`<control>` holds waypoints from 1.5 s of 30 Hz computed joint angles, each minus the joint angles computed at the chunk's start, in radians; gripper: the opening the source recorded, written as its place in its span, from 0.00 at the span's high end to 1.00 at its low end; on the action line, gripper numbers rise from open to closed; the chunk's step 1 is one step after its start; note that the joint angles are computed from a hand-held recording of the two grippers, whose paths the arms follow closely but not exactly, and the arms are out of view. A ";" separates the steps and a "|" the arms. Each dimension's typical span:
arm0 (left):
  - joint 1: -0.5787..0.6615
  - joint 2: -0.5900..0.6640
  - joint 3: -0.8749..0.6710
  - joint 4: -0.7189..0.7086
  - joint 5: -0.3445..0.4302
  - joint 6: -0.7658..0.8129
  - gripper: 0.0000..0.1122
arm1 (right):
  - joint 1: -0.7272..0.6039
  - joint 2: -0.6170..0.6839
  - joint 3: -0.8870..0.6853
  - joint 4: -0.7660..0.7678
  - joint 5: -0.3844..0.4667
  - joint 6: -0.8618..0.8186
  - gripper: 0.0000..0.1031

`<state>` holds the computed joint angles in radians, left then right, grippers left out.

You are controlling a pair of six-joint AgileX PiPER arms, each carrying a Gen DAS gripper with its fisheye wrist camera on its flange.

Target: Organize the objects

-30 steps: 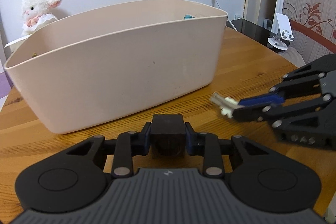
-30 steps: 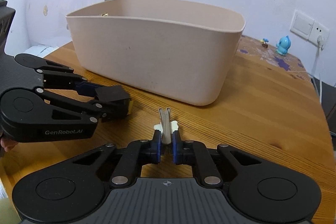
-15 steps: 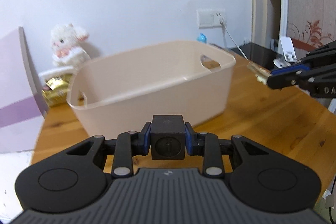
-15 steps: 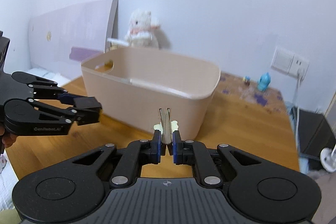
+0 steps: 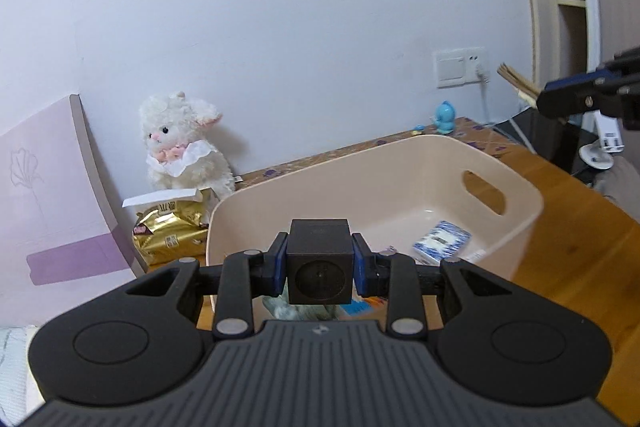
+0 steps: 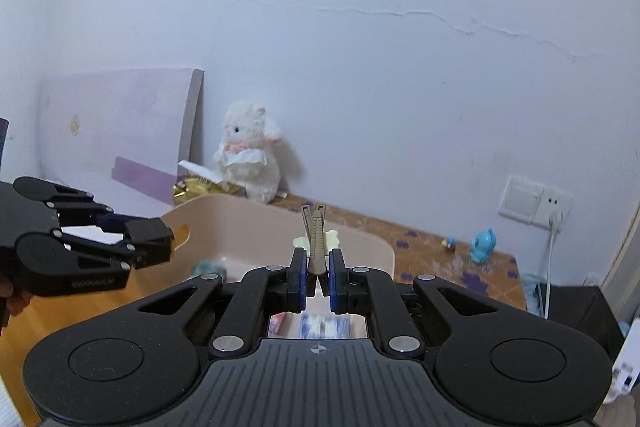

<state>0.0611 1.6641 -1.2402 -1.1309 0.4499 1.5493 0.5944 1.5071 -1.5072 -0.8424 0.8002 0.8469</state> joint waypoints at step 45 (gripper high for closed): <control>-0.182 0.310 -0.476 1.134 0.169 -1.245 0.18 | -0.132 0.361 -0.372 0.320 0.161 -0.184 0.08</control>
<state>-0.1213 1.9744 -1.7161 0.0029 0.6186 0.3045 0.4623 1.8680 -1.8796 -0.5220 0.9616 0.6630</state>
